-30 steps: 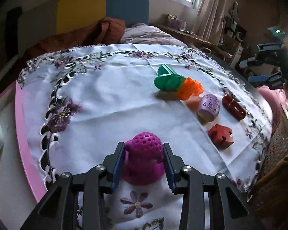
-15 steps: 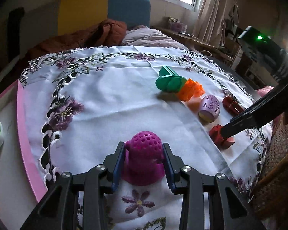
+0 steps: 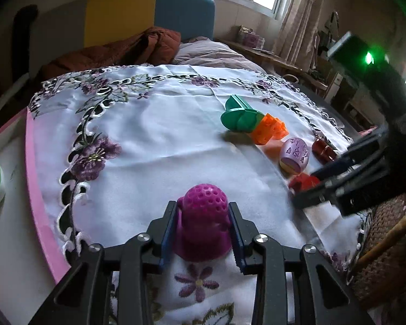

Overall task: Organize rigid objects
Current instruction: 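Lift the magenta cup with the left gripper while the right gripper grasps the red puzzle piece, then carry the magenta cup into the tray and release with the left gripper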

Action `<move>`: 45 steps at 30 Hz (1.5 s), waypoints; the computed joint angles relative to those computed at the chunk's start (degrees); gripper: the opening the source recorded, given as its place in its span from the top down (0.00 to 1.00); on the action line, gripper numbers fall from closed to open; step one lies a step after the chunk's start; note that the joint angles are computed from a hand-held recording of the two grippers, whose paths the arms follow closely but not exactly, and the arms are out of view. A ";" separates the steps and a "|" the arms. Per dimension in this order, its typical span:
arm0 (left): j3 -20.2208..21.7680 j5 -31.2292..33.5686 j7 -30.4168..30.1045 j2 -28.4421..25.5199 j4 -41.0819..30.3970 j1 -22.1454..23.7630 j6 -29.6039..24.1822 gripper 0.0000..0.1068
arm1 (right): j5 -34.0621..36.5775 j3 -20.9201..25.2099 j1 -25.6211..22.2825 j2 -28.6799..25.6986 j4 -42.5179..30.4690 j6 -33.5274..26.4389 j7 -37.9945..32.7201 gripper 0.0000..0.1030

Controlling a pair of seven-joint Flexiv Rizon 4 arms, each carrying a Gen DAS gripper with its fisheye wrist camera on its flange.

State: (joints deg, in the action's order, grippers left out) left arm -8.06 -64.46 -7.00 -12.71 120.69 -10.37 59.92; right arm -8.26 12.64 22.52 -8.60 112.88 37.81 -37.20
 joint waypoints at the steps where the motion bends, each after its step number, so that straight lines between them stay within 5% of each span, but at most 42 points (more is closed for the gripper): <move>1: 0.00 -0.50 0.48 0.34 0.20 0.04 0.09 0.69 | -0.87 -0.20 0.33 -0.62 -0.79 1.03 0.80 0.54; 6: 0.90 -1.52 1.22 2.09 0.94 0.37 -1.38 0.69 | -9.26 -1.76 0.86 -0.79 0.80 11.91 6.54 0.54; 16: 2.60 -2.24 1.90 4.78 2.30 0.47 -1.47 0.69 | -20.82 -7.66 2.65 -10.47 -1.19 25.30 11.15 0.56; 28: 3.76 0.02 -2.57 6.18 2.39 0.92 -1.78 0.69 | -20.09 -8.01 0.68 -12.39 -1.28 29.52 9.41 0.60; 45: 5.32 -1.58 -4.03 8.82 1.52 1.35 -2.55 0.69 | -27.62 -10.33 2.30 -12.41 -0.80 28.70 13.04 0.60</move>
